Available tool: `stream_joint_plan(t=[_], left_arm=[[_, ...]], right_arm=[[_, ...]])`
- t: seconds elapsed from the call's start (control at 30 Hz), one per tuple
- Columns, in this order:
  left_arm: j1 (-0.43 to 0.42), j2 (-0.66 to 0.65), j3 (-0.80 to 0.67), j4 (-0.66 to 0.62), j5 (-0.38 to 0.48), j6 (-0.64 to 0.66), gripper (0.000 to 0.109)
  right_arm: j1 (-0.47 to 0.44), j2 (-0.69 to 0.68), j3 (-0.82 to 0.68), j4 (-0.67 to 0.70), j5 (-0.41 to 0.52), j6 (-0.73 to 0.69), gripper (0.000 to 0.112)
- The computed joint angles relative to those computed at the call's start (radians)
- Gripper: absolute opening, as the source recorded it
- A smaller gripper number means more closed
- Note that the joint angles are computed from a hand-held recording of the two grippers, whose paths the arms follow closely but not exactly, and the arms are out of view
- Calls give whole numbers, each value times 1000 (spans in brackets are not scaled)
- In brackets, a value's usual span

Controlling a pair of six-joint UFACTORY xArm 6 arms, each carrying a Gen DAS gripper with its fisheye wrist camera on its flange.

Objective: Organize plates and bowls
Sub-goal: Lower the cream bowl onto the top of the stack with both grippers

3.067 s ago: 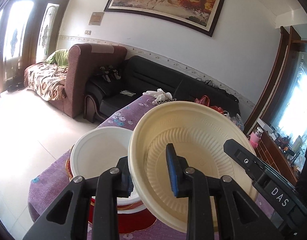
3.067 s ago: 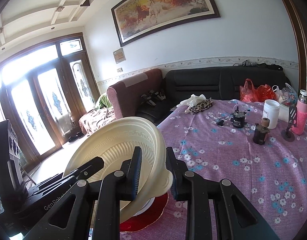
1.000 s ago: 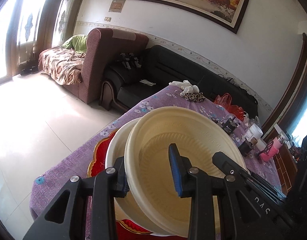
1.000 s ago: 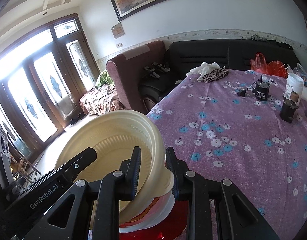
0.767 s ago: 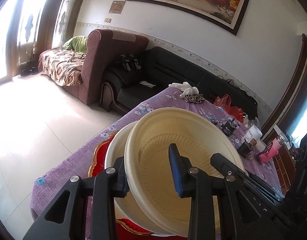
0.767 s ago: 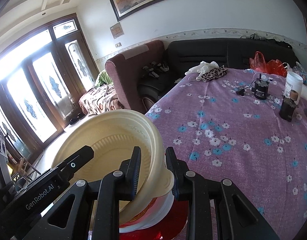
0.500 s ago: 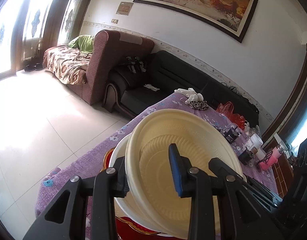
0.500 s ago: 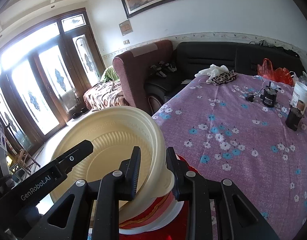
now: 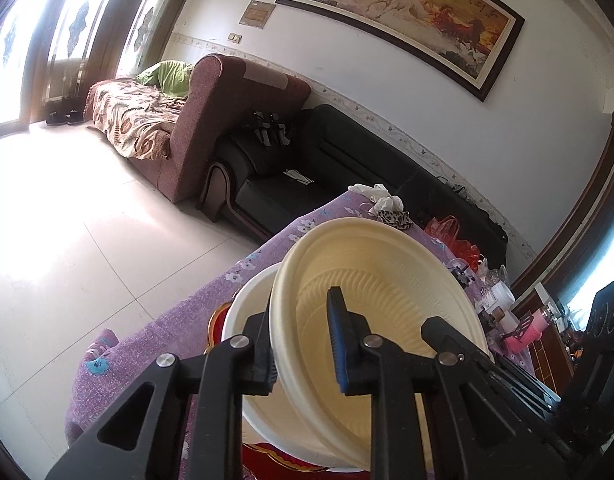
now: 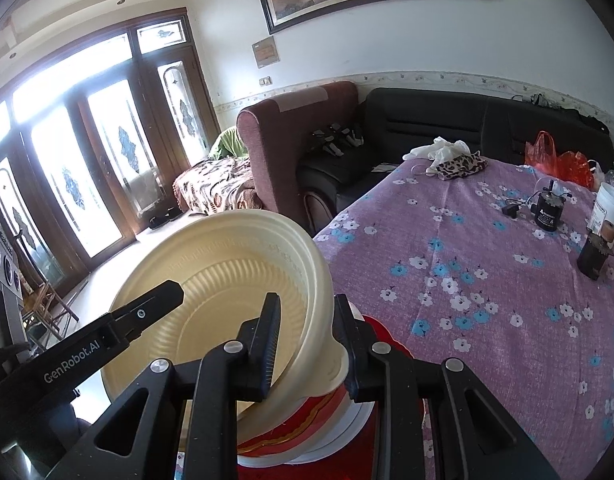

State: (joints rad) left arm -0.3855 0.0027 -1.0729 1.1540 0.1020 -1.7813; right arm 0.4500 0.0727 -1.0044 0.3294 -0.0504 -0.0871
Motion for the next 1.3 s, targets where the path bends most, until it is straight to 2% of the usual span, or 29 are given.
stream_joint_plan(t=[0.1, 0.2, 0.47, 0.53, 0.63, 0.73, 0.83, 0.93, 1.0, 1.13, 1.27, 1.3], left_arm=[[43, 8, -2, 143, -95, -152, 18], [69, 16, 3, 179, -136, -198, 11], [69, 3, -22, 409, -131, -403, 9], [62, -3, -28, 437, -120, -417, 9], [41, -11, -16, 352, -82, -313, 9], [28, -20, 6, 225, -46, -182, 9], [16, -28, 17, 166, -2, -120, 9], [30, -14, 26, 79, -34, -53, 9], [39, -2, 30, 34, -61, -22, 9], [38, 6, 42, -48, -63, 52, 9], [26, 0, 43, -70, -36, 91, 10], [23, -3, 41, -54, -28, 79, 16]], right_arm=[[-10, -1, 8, -109, -7, 80, 30], [-15, 1, 12, -163, -12, 119, 30], [19, 22, -9, 102, 4, -126, 30], [26, 23, -16, 174, 8, -192, 29], [32, 23, -22, 238, 13, -251, 29], [26, 24, -22, 178, 18, -198, 29], [16, 24, -18, 100, 23, -131, 28], [4, 25, -14, -15, 25, -37, 28], [0, 29, -18, -42, 32, -12, 28], [-15, 42, -25, -103, 49, 50, 28], [-22, 49, -31, -89, 57, 52, 28], [-22, 51, -33, -78, 56, 45, 28]])
